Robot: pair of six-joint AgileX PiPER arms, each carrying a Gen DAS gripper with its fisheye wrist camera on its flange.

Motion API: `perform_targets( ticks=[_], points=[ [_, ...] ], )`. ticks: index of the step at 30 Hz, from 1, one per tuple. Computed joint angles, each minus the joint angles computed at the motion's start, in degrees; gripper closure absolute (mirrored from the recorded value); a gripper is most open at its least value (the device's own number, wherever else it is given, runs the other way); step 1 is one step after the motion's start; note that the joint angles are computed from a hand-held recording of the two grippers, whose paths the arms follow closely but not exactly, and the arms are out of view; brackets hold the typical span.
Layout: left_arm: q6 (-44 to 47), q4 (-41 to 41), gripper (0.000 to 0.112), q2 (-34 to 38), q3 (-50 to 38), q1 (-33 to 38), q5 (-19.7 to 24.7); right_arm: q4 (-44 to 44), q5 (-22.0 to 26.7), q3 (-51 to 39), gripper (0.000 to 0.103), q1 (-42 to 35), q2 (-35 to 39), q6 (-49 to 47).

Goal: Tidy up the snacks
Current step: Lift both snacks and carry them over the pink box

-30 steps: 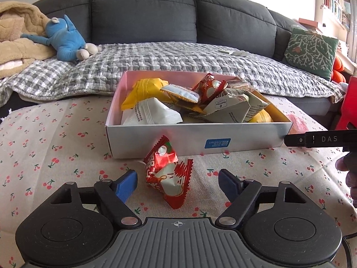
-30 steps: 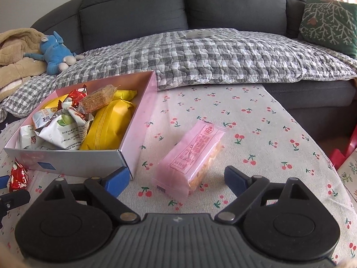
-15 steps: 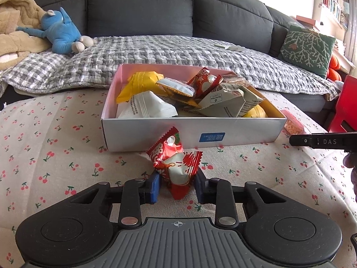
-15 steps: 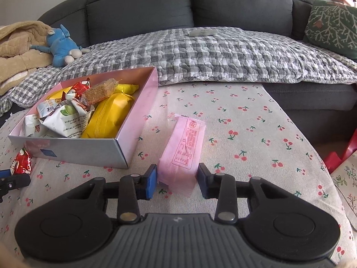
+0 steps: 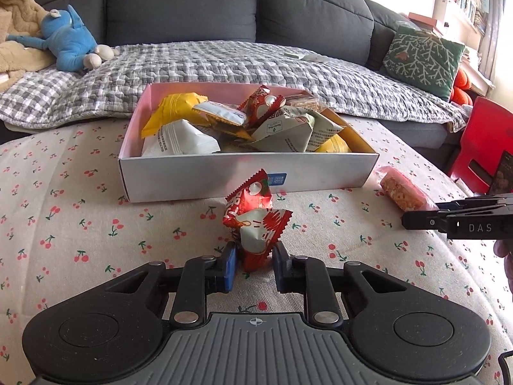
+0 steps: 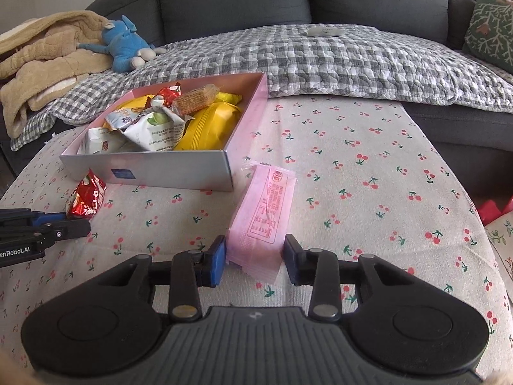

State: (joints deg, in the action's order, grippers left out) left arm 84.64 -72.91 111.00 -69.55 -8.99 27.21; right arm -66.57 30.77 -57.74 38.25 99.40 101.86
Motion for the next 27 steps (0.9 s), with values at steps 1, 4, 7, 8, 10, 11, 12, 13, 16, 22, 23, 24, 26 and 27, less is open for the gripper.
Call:
perform_targets(
  ticks=[1,4,7,8,10,11,12,13,16,22,23,24,26,27],
  points=[
    [-0.7,0.6,0.092,-0.1,-0.1,0.2,0.6,1.5,-0.6,-0.1,0.069,0.3,-0.2,-1.6],
    [-1.7,1.7,0.089,-0.5,0.0,0.4,2.3,5.6,-1.0,-1.4,0.068,1.3,-0.1,-7.6],
    [1.4,-1.0,0.075,-0.8,1.2,-0.3,1.4,7.1,-1.0,-2.6,0.055,1.5,0.6,-9.9],
    [2.8,-2.2,0.068,-0.8,1.4,-0.5,1.2,7.5,-1.1,-3.0,0.051,1.3,0.9,-10.2],
    [6.3,-6.1,0.034,-0.8,2.3,-2.1,-2.8,7.6,-0.7,-3.8,0.043,1.3,1.4,-9.7],
    [9.2,-9.3,0.031,-0.6,2.7,-2.7,-4.7,7.7,-0.6,-4.0,0.042,1.3,1.5,-9.6],
    [11.7,-11.8,0.029,-0.4,2.8,-2.9,-5.5,7.7,-0.6,-4.5,0.041,1.1,1.8,-9.6],
    [12.2,-12.3,0.029,0.3,2.0,-3.1,-6.0,7.4,-0.4,-4.8,0.041,1.0,2.1,-9.2],
    [13.0,-13.7,0.029,1.3,0.4,-3.9,-7.8,7.1,0.1,-6.1,0.041,0.8,3.4,-8.7],
    [26.9,-24.9,0.029,1.5,-0.1,-4.8,-5.9,6.3,2.0,-7.5,0.045,1.2,4.7,-8.6],
    [28.1,-25.7,0.030,1.7,-0.2,-5.3,-6.1,6.2,2.3,-7.7,0.046,1.3,4.9,-8.7],
    [27.7,-25.3,0.032,2.0,-0.5,-5.7,-6.3,6.1,2.4,-7.9,0.048,1.3,5.0,-8.7],
    [26.8,-25.2,0.035,2.4,-0.9,-6.6,-7.3,6.1,2.2,-8.2,0.051,1.1,5.2,-8.6],
    [26.6,-25.4,0.046,2.6,-1.0,-7.0,-7.7,5.9,2.1,-8.1,0.057,1.0,5.2,-8.3]
  ],
)
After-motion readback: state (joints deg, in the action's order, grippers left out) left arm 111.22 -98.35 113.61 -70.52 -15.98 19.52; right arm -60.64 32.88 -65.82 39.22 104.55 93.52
